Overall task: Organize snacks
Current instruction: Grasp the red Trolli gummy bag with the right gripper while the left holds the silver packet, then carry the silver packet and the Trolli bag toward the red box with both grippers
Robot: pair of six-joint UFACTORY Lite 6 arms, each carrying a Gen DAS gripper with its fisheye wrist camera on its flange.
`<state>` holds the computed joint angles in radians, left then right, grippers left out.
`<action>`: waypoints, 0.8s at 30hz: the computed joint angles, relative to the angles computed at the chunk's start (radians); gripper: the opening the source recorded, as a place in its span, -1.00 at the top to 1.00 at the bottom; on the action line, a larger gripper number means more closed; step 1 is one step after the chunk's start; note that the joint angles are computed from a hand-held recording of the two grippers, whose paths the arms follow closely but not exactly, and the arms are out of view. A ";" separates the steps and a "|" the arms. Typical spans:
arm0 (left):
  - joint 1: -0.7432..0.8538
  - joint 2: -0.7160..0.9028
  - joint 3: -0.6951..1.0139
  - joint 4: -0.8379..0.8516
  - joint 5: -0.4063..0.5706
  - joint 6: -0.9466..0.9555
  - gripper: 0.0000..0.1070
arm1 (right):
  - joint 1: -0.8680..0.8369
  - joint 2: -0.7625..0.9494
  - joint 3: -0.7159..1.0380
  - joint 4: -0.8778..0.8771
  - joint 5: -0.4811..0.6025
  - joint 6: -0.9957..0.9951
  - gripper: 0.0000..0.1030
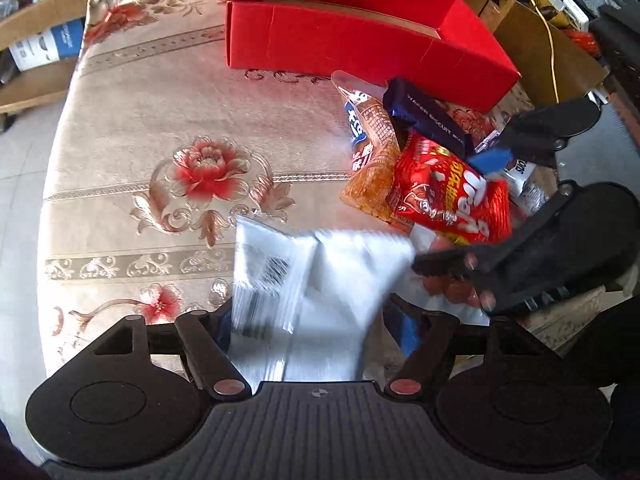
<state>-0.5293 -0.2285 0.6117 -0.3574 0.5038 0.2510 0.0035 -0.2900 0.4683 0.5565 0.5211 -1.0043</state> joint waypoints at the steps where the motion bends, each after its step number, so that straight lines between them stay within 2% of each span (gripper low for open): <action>1: -0.002 0.002 0.001 0.008 -0.001 -0.005 -0.48 | -0.015 0.008 0.004 0.018 0.010 0.000 -0.03; 3: -0.007 0.013 0.005 0.029 -0.004 -0.024 -0.50 | -0.048 0.005 0.006 0.050 0.031 -0.025 0.01; 6: 0.003 0.007 -0.002 0.027 -0.005 -0.019 -0.49 | -0.043 -0.021 -0.034 0.068 -0.011 -0.022 0.05; 9: -0.037 0.002 -0.008 0.099 -0.021 -0.105 -0.45 | -0.078 -0.060 -0.069 0.138 -0.014 -0.059 0.09; 13: -0.112 0.036 0.034 0.224 -0.021 -0.297 -0.22 | -0.153 -0.108 -0.109 0.216 -0.002 -0.106 0.11; 17: -0.185 0.110 0.116 0.284 -0.017 -0.419 -0.21 | -0.195 -0.155 -0.131 0.227 0.018 -0.111 0.11; 20: -0.241 0.180 0.171 0.394 -0.013 -0.547 -0.24 | -0.273 -0.192 -0.132 0.228 0.066 -0.128 0.12; 24: -0.234 0.212 0.212 0.363 -0.014 -0.572 -0.35 | -0.346 -0.193 -0.113 0.255 0.103 -0.155 0.12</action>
